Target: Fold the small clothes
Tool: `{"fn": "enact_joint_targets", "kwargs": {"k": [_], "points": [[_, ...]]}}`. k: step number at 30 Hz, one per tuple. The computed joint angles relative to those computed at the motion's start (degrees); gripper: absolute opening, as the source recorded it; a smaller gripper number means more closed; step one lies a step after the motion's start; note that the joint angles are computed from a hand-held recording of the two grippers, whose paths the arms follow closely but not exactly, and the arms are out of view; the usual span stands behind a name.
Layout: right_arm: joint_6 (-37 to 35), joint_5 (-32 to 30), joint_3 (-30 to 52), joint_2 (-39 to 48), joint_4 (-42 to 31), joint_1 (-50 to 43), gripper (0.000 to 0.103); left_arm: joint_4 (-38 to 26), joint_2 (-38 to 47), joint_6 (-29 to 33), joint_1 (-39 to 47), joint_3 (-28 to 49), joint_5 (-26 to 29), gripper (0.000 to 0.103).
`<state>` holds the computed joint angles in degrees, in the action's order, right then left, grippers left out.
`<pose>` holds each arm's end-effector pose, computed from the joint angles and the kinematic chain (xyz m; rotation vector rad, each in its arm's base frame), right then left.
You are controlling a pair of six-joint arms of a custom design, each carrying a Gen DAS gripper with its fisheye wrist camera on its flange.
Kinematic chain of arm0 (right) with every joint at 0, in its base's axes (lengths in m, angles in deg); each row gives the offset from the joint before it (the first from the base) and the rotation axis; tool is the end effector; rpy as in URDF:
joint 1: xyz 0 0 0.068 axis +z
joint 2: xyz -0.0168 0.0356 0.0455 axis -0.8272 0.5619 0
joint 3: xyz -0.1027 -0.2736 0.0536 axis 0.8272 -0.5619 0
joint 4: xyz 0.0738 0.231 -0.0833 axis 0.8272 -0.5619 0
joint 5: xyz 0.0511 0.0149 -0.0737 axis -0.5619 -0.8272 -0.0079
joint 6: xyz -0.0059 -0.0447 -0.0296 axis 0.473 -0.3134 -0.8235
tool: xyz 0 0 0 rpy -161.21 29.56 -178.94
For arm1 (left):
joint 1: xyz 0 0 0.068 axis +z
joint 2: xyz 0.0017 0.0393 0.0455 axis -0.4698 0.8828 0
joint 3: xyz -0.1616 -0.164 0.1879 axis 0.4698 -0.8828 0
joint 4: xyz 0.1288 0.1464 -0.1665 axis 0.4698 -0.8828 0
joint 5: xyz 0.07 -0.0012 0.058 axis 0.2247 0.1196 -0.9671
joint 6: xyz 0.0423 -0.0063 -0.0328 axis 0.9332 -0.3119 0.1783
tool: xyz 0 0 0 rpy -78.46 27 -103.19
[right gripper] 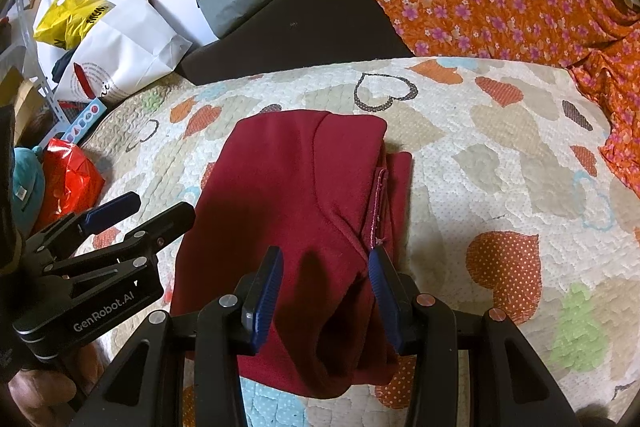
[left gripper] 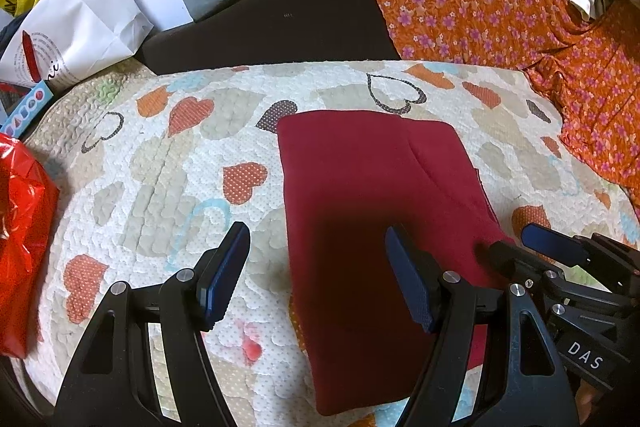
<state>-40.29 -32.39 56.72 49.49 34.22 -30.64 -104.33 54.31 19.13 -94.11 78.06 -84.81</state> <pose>0.1731 0.0798 0.2293 -0.1065 2.4309 0.3099 0.1501 -0.2836 0.2300 0.0682 2.3543 -0.0176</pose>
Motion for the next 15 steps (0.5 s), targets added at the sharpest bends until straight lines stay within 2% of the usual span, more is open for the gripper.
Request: {"fn": "enact_joint_targets", "kwargs": {"k": [15], "points": [[0.5,-0.4,-0.6,0.3,0.7,0.2,0.043,0.7,0.6,0.2,0.0,-0.2,0.3,0.071]]}}
